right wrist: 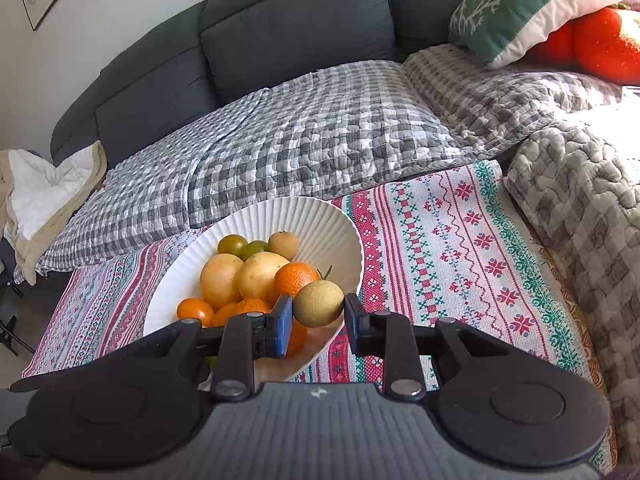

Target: Organize fruits

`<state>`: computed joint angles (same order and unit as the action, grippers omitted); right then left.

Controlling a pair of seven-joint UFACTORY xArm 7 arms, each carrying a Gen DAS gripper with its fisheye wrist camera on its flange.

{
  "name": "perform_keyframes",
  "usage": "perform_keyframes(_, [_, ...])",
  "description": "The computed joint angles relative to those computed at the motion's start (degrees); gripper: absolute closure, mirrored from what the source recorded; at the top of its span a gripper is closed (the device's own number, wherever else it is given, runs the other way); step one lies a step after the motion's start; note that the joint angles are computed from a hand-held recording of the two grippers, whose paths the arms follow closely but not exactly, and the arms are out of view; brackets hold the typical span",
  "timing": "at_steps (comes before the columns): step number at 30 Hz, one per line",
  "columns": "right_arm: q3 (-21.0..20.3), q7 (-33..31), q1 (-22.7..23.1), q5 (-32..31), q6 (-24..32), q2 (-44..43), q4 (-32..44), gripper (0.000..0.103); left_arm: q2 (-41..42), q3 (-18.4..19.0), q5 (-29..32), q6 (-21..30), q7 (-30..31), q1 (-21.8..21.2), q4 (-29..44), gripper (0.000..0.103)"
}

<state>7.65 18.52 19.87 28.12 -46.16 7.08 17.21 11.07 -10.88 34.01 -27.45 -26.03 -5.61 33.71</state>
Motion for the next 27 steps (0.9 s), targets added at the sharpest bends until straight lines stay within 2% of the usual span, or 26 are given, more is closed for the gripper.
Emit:
perform_keyframes(8, [-0.44,1.63,-0.42,-1.45,-2.07,2.03,0.83,0.077,0.48,0.01,0.21,-0.74,0.46,0.35,0.09,0.08])
perform_keyframes(12, [-0.58,3.23,-1.13,-3.34,-2.11,1.66,0.41,0.074,0.16,0.29,-1.12,-0.67,1.17,-0.33,-0.2,0.076])
perform_keyframes(18, [-0.5,4.34,-1.44,-3.9,-2.23,0.46,-0.28,0.063,-1.25,0.29,-1.34,0.28,0.91,-0.34,-0.89,0.062])
perform_keyframes(19, [-0.45,4.42,-1.43,-3.76,-2.21,0.1,-0.51,0.058,-1.62,0.31,-1.05,0.33,0.56,-0.21,-1.13,0.059])
perform_keyframes(22, [-0.1,3.77,-0.99,-2.01,-1.97,-1.32,-1.35,0.046,-3.52,0.68,-0.17,0.7,-0.24,-0.13,-2.38,0.049])
perform_keyframes(27, [1.24,0.04,0.52,4.1,-0.31,-4.69,-2.73,0.034,-6.7,1.96,3.89,2.1,-3.84,0.32,-4.2,0.037])
